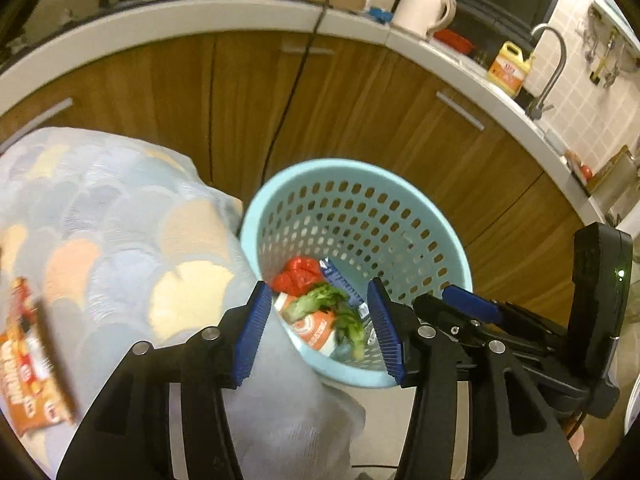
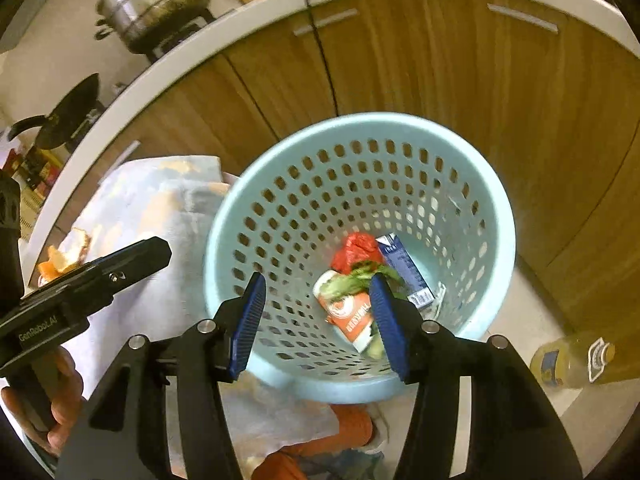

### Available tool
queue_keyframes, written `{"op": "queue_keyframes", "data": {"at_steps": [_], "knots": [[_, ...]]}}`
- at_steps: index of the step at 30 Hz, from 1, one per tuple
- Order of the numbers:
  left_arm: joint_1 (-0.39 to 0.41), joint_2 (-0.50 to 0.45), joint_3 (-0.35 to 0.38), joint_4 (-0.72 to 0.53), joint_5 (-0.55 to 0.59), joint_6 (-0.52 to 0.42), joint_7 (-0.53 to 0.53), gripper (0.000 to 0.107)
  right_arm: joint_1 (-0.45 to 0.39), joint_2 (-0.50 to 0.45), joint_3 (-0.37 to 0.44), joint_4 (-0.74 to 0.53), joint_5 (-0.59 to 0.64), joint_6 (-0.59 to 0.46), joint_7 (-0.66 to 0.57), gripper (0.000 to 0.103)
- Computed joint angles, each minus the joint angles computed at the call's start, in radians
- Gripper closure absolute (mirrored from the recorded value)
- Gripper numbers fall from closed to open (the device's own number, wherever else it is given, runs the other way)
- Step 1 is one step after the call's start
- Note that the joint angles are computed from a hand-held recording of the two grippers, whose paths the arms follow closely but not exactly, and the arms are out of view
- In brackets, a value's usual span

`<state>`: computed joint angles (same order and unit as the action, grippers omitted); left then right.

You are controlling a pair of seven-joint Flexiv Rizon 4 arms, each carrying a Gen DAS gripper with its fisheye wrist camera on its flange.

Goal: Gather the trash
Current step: 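Move both open tools back over the table, then grasp the white panda paper cup with the left tool while the right tool grasps the orange snack packet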

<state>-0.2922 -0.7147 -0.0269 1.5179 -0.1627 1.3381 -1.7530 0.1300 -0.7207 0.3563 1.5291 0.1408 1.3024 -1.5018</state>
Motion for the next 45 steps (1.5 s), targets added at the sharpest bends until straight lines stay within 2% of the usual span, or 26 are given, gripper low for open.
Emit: {"op": "queue_keyframes", "data": {"at_steps": [6,9,14,16,18,22,24,27,29,31,33,35,41,45], "knots": [[-0.038,0.100,0.070,0.134,0.045,0.119,-0.070,0.055,-0.001,0.063,0.058,0.067,-0.010,0.105,-0.082,0.052],[-0.071,0.164,0.132,0.220,0.068,0.188,-0.123,0.055,-0.015,0.080,0.124,0.079,-0.012,0.144,-0.142,0.052],[-0.223,0.251,0.380,0.332,0.144,0.264,-0.280,0.055,0.005,0.083,0.200,0.075,-0.032,0.180,-0.213,0.052],[-0.286,0.281,0.484,0.375,0.170,0.282,-0.343,0.055,0.049,0.086,0.177,0.073,-0.051,0.186,-0.203,0.053],[-0.379,0.309,0.632,0.424,0.204,0.295,-0.422,0.055,0.080,0.069,0.180,0.058,-0.072,0.192,-0.206,0.054],[-0.542,0.331,0.889,0.482,0.272,0.267,-0.559,0.050,0.192,0.049,0.087,0.046,-0.131,0.224,-0.145,0.062],[-0.615,0.337,1.009,0.505,0.317,0.221,-0.619,0.047,0.238,0.025,0.050,0.025,-0.167,0.226,-0.109,0.067],[-0.633,0.350,1.073,0.517,0.376,0.134,-0.642,0.044,0.288,-0.007,0.006,-0.005,-0.206,0.225,-0.042,0.067],[-0.610,0.346,1.070,0.517,0.402,0.082,-0.639,0.040,0.289,-0.028,0.008,-0.021,-0.222,0.224,-0.016,0.067],[-0.530,0.348,1.004,0.520,0.397,0.048,-0.602,0.040,0.316,-0.037,-0.029,-0.029,-0.242,0.216,0.027,0.067],[-0.441,0.346,0.926,0.522,0.383,0.055,-0.566,0.040,0.317,-0.037,-0.036,-0.022,-0.261,0.237,0.041,0.067],[-0.394,0.329,0.887,0.501,0.380,0.016,-0.564,0.040,0.324,-0.036,-0.049,-0.013,-0.282,0.247,0.059,0.067],[-0.363,0.300,0.869,0.437,0.457,-0.113,-0.630,0.040,0.318,-0.043,-0.038,-0.013,-0.336,0.216,0.064,0.067],[-0.348,0.336,0.865,0.457,0.522,-0.113,-0.711,0.040,0.336,-0.036,-0.061,0.003,-0.360,0.227,0.066,0.067]]}}
